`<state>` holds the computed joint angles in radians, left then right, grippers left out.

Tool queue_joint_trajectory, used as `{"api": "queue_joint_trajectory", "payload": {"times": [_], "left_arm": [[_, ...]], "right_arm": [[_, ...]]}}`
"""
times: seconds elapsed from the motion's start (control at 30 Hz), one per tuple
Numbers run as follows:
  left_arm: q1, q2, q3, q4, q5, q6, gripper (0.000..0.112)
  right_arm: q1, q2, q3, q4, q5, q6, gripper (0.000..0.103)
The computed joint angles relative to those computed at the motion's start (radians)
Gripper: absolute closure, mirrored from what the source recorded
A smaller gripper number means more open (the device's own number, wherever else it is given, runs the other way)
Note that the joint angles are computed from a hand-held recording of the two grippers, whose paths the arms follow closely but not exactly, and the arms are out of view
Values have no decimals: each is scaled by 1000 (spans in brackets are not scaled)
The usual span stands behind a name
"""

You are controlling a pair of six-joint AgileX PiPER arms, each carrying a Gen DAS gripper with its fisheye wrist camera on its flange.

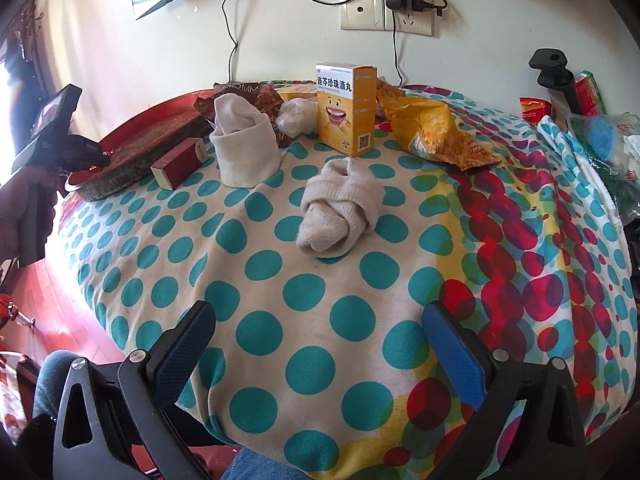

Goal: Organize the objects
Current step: 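Carry the red candy bar into the red tray and release it, then grasp the white rolled sock with the right gripper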

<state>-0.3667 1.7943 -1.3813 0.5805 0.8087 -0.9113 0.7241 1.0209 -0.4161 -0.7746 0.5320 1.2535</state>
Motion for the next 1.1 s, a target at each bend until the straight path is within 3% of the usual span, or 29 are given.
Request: {"api": "queue_joint_trajectory", "payload": {"times": [0.17,0.23,0.27,0.3,0.4,0.47,0.5,0.57,0.63,0.77,0.87,0.97,1.0,1.03,1.1], "left_arm": [[18,2,4,-38,-18,18,91],[27,1,2,-65,-17,25,79],[29,-8,6,-78,-15,26,61],[28,-25,18,-81,-24,26,51],[-15,-153,116,-10,-64,-10,49],[-97,-286,213,126,-50,-89,47],[-135,-330,246,177,-27,-126,45],[-259,-447,342,294,52,-237,37],[-421,-517,425,369,156,-389,33],[-661,-547,566,472,177,-674,33],[-740,-517,613,532,143,-755,33],[-769,-488,633,579,104,-807,33],[-766,-498,639,582,77,-821,33],[-754,-510,649,584,47,-832,33],[-750,-517,653,576,14,-837,33]], "right_arm": [[4,2,-4,-4,6,6,0],[10,-2,-4,-11,9,15,0],[14,-8,-2,-19,10,21,0],[19,-14,-2,-25,14,26,0],[109,-73,18,-154,88,158,0],[210,-101,28,-262,197,280,0],[217,-101,27,-271,205,281,0],[141,-71,10,-222,124,174,0],[99,-22,-16,-195,106,125,0],[-53,66,-75,-57,0,-73,0],[-138,142,-132,10,-9,-143,2],[-163,183,-176,-14,6,-113,13],[-159,203,-193,-22,26,-105,20],[-162,231,-216,-14,45,-108,36],[-191,269,-242,27,40,-130,52]]}}
